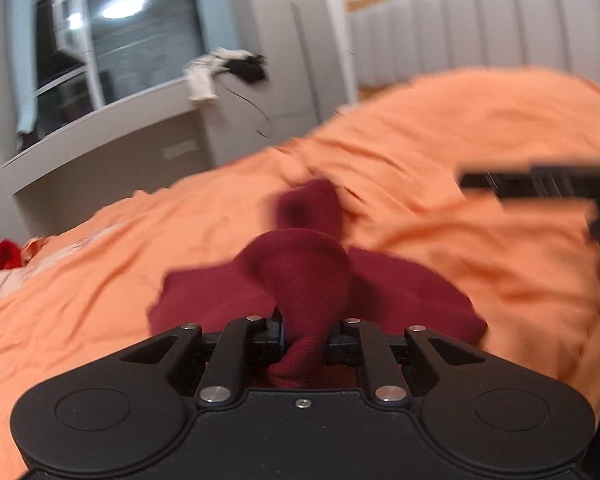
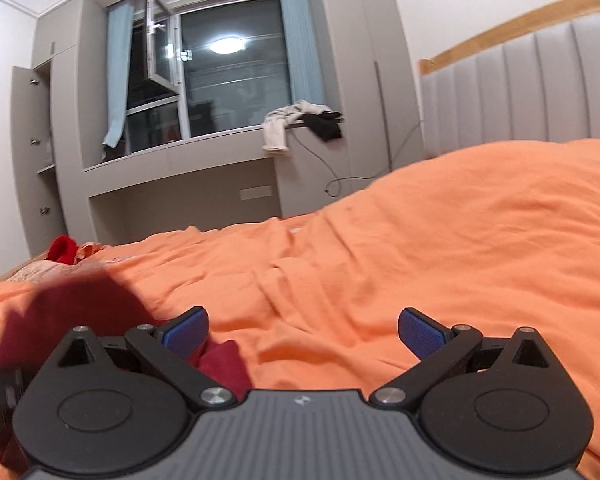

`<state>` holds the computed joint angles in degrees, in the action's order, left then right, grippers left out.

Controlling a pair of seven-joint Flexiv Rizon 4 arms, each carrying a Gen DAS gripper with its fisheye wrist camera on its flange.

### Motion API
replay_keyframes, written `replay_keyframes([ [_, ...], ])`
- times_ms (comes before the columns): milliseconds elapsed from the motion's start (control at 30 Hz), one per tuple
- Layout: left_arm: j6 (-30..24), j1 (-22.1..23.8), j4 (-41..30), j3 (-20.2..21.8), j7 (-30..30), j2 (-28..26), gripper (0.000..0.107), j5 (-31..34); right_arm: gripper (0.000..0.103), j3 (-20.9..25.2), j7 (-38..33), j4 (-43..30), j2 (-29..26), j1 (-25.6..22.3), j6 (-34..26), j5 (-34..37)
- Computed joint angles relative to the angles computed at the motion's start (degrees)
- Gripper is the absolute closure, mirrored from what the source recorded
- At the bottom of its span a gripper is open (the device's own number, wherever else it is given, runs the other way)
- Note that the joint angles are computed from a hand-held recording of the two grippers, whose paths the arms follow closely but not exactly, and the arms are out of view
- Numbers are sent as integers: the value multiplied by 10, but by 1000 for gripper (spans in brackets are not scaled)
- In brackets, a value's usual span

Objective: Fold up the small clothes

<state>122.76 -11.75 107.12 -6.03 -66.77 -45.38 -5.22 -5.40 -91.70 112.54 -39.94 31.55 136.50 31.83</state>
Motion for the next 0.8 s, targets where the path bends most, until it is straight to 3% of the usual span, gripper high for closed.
replay_keyframes([
  [133,42,-52,7,49,48,-23,87,-23,0,1,5,-2,-2,-2,-9,1],
  [233,51,-23,18,17,43,-24,75,-2,0,-1,7,-4,-4,1,-23,-5],
  [300,44,39,24,-46,38,-21,61,41,0,-2,10,-6,-8,2,-25,-10],
  [333,30,79,17,-85,29,-25,50,76,0,5,18,-6,-12,-5,-19,-23],
  [367,22,119,12,-111,-17,-29,37,147,0,16,30,-6,-16,-18,-9,-43],
  [433,21,199,5,-179,-81,-48,24,265,0,53,74,-7,-36,-63,41,-110],
  [467,28,231,8,-211,-86,-61,19,291,0,64,94,-8,-42,-74,60,-125],
  [600,58,274,8,-240,-133,-82,17,333,0,107,204,-12,-65,-144,100,-256],
  [667,87,289,5,-243,-164,-94,4,346,0,124,263,-14,-77,-178,105,-339],
  [700,98,297,2,-245,-179,-101,5,355,0,127,286,-17,-83,-189,107,-373],
  [800,51,370,-16,-306,-248,-129,4,440,0,143,361,-26,-107,-224,130,-471],
])
